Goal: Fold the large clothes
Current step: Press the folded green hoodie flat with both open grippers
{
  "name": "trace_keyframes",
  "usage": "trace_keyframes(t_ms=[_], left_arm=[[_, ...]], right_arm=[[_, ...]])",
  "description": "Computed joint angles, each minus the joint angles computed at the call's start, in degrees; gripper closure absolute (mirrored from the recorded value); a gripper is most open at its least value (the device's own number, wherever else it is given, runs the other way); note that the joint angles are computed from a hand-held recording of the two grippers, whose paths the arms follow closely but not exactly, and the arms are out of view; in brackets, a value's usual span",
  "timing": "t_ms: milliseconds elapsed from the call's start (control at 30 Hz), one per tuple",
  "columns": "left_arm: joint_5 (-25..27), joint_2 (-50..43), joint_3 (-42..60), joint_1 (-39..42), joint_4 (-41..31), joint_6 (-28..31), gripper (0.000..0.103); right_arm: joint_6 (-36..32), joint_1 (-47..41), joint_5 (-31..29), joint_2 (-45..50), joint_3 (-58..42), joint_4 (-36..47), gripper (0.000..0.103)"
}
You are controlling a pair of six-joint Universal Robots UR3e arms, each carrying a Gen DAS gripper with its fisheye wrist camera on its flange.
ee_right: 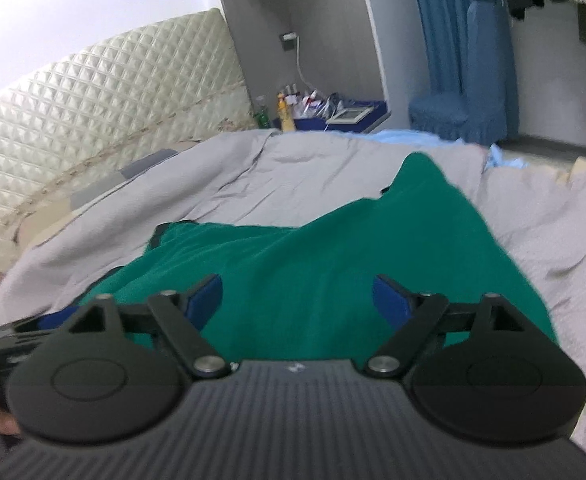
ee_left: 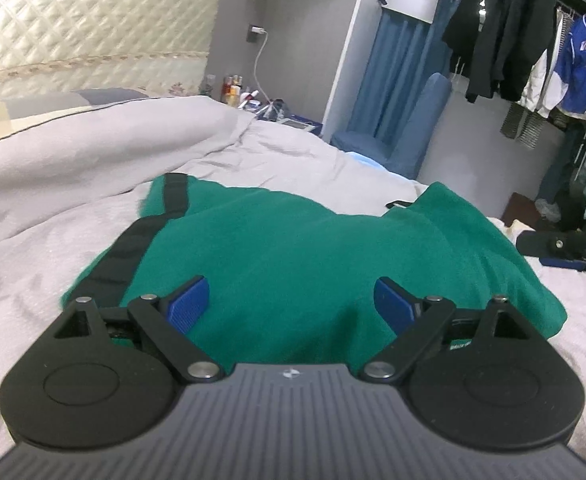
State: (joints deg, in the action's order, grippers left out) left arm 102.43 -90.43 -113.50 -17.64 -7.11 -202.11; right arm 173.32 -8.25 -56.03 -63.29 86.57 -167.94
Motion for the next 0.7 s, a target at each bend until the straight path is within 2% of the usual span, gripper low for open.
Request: trace_keyframes(t_ms=[133, 267, 533, 700], left_arm=[[1.72, 0.40, -0.65, 0.11, -1.33, -0.25, 0.011], [2.37, -0.95, -0.76, 1.07, -1.46, 0.31, 0.010], [-2.21, -3.09, -1.40, 4.37, -2.37, -0.24, 0.007], [-3.94, -5.19, 0.08, 5.52, -4.97, 0.70, 0.003]], right_arm=[[1.81, 0.57, -1.85, 2.49, -1.06, -1.53, 0.019], [0.51, 1.79, -4.14, 5.52, -2.60, -2.60, 0.019], [-5.47, 4.83, -8.50, 11.26, -7.30, -0.33, 0.015], [-5.44, 5.27, -8.49, 14.65, -10.09, 1.39, 0.011]])
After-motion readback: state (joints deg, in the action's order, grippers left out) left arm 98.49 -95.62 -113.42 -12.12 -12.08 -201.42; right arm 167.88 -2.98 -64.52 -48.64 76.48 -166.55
